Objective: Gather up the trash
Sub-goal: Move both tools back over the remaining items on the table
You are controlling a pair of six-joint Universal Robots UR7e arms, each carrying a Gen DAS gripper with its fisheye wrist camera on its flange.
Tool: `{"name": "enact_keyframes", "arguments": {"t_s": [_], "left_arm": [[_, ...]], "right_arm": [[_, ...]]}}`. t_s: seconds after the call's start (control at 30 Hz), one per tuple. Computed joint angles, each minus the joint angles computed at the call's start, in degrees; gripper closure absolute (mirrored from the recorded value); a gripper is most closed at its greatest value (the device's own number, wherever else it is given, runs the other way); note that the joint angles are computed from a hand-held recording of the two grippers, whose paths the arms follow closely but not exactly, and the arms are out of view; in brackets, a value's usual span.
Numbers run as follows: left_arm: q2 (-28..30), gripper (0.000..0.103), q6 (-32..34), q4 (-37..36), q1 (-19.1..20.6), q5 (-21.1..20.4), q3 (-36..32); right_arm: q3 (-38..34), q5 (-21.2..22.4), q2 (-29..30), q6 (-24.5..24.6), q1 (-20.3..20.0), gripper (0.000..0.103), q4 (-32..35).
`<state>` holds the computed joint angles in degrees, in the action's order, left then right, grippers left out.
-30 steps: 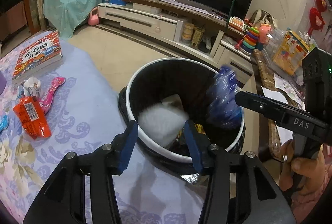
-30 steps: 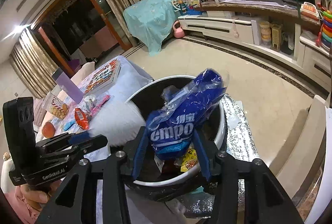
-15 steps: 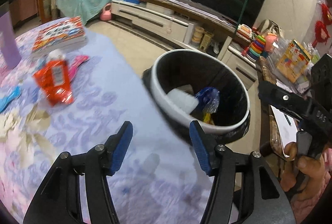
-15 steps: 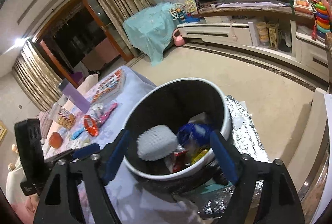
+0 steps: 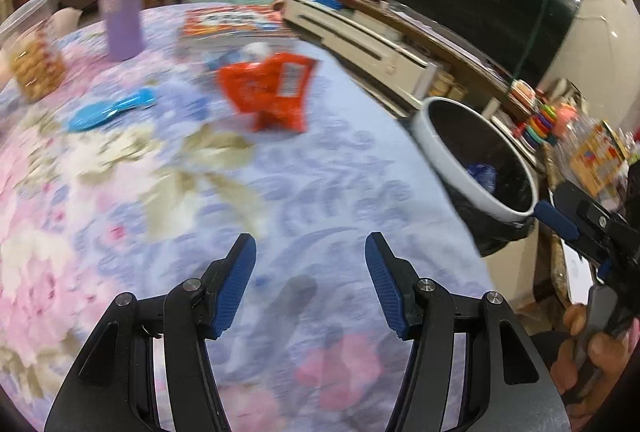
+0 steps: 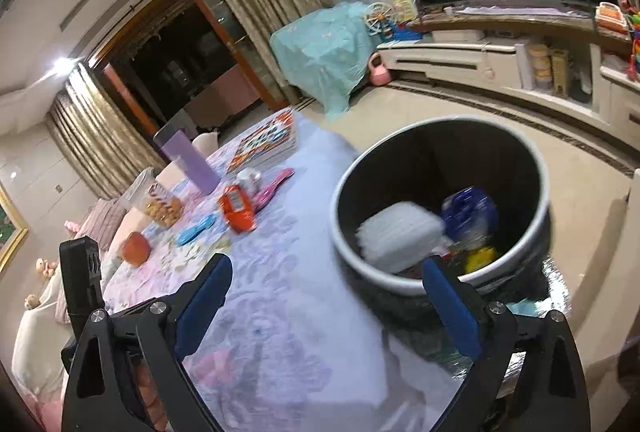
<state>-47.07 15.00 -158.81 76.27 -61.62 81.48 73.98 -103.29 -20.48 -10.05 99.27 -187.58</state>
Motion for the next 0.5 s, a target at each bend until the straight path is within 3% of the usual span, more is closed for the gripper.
{"name": "enact_keyframes", "arguments": {"t_s": [0.5], "left_arm": [[-2.6,0.042,-1.2,-0.9,4.2,2.5,-1.0]], "right_arm": [[-8.3,0.6,7.0,-0.4,2.9,0.002,7.5]]}}
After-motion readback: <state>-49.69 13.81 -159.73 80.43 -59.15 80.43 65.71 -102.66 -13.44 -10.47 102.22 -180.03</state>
